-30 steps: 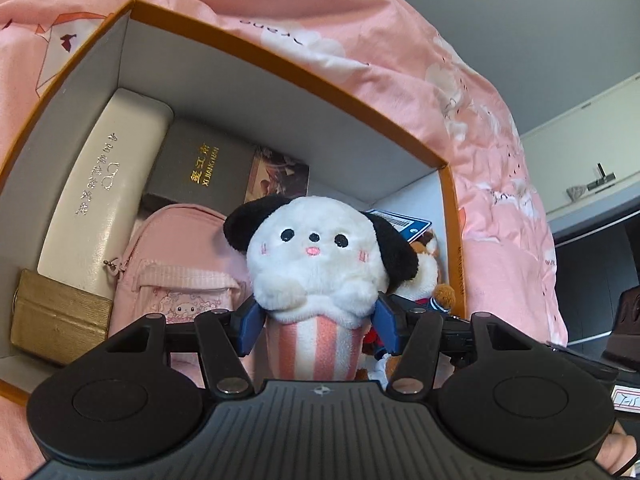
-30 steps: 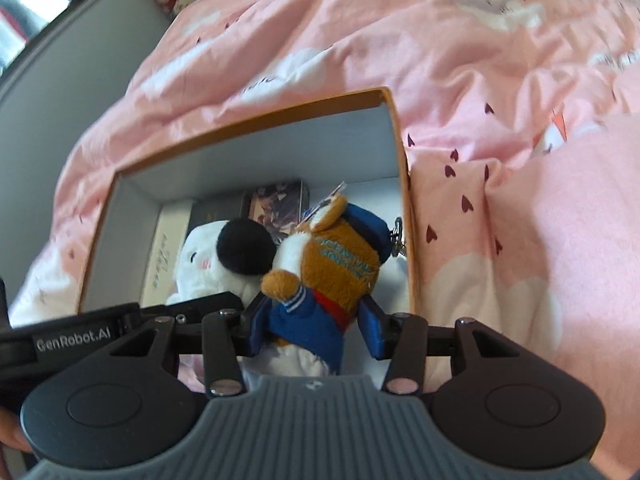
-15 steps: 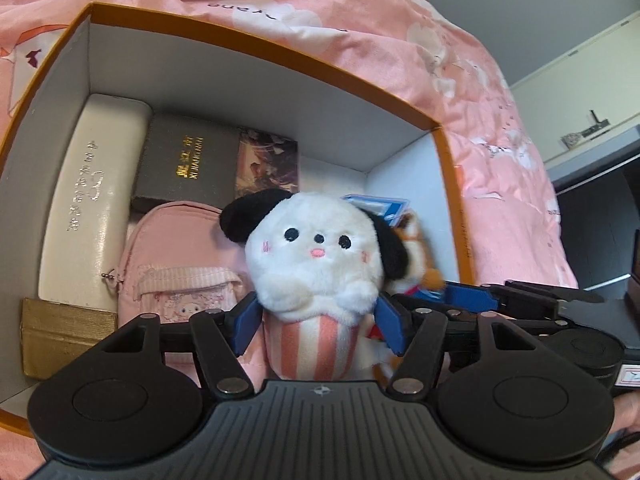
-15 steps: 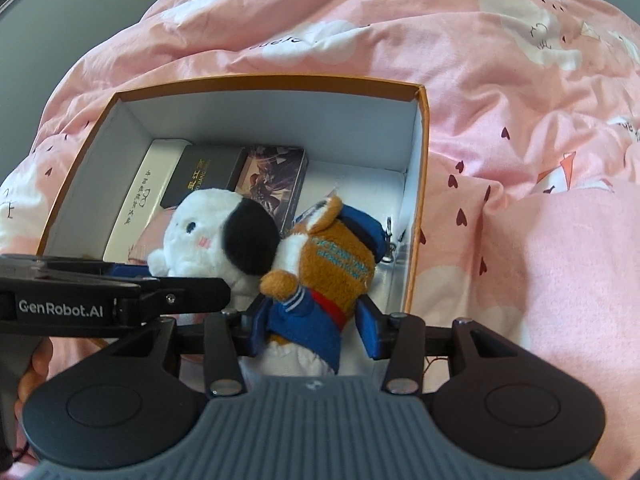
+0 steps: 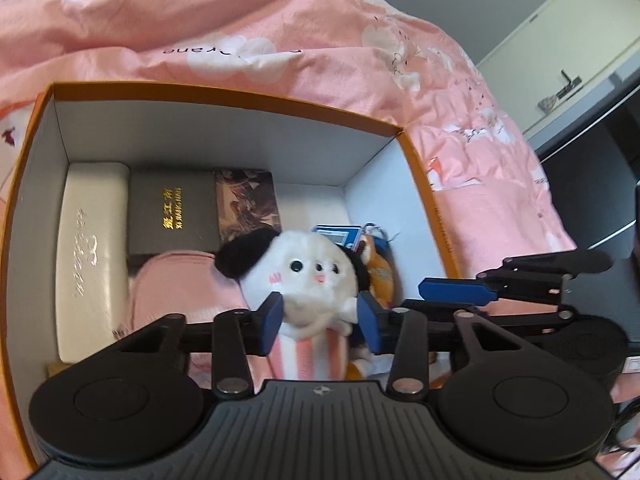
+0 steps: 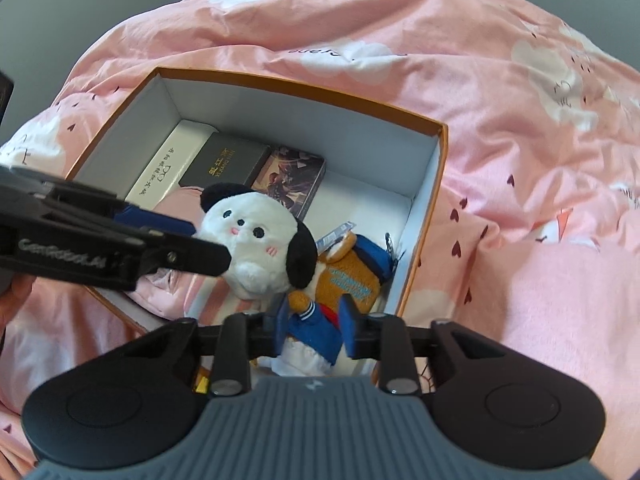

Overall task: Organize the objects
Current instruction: 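Lower both plushes into the shoebox and open both tools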

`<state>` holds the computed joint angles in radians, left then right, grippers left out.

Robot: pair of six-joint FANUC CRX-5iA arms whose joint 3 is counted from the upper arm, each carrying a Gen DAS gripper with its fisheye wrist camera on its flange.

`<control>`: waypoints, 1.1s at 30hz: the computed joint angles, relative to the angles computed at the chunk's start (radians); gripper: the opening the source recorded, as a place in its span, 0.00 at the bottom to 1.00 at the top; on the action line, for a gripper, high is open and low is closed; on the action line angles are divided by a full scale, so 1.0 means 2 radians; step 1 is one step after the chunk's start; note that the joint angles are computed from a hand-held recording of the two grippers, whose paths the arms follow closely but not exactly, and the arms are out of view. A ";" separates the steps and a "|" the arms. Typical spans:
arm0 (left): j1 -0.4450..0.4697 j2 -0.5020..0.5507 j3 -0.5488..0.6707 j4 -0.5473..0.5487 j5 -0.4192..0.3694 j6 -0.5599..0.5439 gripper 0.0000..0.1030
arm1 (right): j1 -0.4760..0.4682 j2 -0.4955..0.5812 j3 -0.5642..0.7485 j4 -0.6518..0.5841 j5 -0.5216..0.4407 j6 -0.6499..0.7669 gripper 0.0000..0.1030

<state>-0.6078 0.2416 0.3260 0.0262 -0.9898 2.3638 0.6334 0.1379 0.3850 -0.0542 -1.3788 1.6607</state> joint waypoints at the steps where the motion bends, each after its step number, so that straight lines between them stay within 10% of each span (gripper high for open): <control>1: 0.000 0.000 -0.002 -0.001 0.002 0.000 0.41 | 0.001 0.002 0.001 0.000 -0.001 0.005 0.21; 15: 0.006 0.014 0.001 0.014 -0.017 -0.010 0.40 | 0.009 0.017 -0.001 0.010 0.001 0.052 0.19; 22: 0.018 -0.003 -0.025 0.032 0.055 -0.047 0.40 | 0.020 0.025 0.001 0.049 0.026 0.071 0.20; 33: 0.012 0.057 0.057 -0.003 -0.037 -0.052 0.39 | 0.024 0.054 0.013 0.057 0.007 0.106 0.17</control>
